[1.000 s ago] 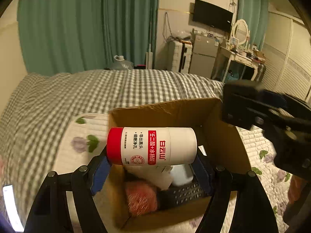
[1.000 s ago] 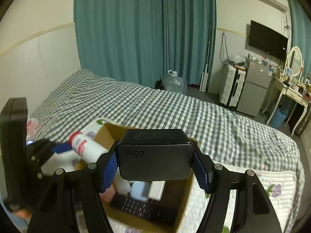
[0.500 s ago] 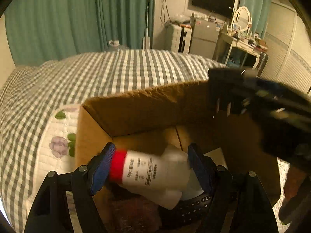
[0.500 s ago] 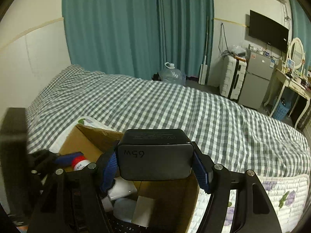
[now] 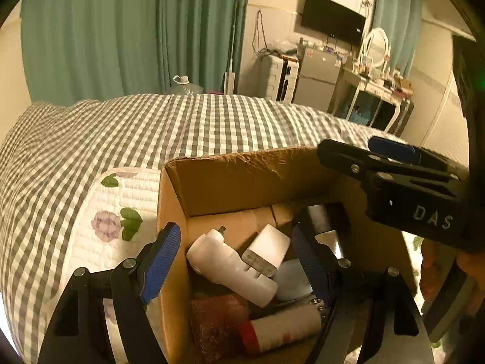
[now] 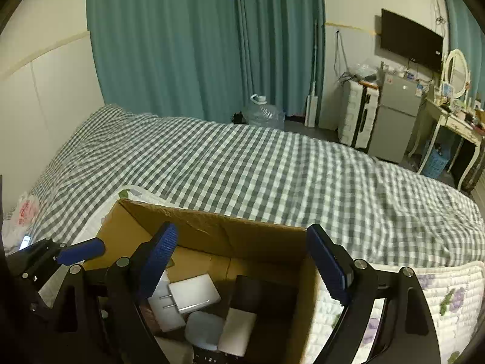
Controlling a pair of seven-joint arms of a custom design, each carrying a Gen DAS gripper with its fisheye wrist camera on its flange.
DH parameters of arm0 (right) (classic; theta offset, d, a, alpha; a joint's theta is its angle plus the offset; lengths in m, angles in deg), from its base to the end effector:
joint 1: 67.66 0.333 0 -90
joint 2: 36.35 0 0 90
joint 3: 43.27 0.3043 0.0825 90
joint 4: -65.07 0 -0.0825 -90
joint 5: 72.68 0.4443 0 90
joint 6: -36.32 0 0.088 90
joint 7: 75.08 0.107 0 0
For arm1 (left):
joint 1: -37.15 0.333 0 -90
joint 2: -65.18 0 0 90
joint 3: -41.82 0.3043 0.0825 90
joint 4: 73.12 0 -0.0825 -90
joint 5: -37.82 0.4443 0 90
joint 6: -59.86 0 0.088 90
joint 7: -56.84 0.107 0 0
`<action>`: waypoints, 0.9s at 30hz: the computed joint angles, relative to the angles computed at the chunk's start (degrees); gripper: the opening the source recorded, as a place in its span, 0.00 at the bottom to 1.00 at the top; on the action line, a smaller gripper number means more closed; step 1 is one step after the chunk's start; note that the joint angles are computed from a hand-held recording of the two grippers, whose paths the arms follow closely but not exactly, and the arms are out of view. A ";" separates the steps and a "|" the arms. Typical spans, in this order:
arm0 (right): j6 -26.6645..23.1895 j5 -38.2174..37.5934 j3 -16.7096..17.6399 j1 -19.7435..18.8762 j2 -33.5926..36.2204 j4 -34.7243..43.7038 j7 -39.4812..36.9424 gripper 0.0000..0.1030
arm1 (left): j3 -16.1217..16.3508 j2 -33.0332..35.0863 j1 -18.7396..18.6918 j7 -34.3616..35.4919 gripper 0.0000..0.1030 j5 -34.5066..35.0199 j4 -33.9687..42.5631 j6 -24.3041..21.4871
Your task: Organize rigid objects
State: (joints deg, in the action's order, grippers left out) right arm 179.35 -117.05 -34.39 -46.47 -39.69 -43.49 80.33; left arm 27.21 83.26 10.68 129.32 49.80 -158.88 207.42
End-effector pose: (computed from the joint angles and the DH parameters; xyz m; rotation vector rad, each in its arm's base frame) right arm 0.5593 0.3309 0.5718 -1.5583 1.7910 -0.7959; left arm 0.5877 -0.4811 0.5605 -1.3571 2.2829 -1.0009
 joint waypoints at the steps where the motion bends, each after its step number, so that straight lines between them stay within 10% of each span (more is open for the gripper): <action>1: -0.57 -0.23 0.18 0.17 -0.91 -0.58 0.02 0.84 | 0.24 -0.58 -0.21 -0.56 0.77 0.63 -0.60 0.52; 12: -13.03 -6.75 8.37 -0.81 -17.47 -6.03 2.80 0.96 | -0.60 -17.20 -0.64 -15.10 0.77 15.86 -13.89 9.74; 27: -24.90 -6.64 21.35 -3.14 -31.39 -10.07 8.70 1.00 | -10.46 -38.19 10.48 -28.73 0.79 25.97 -30.18 17.13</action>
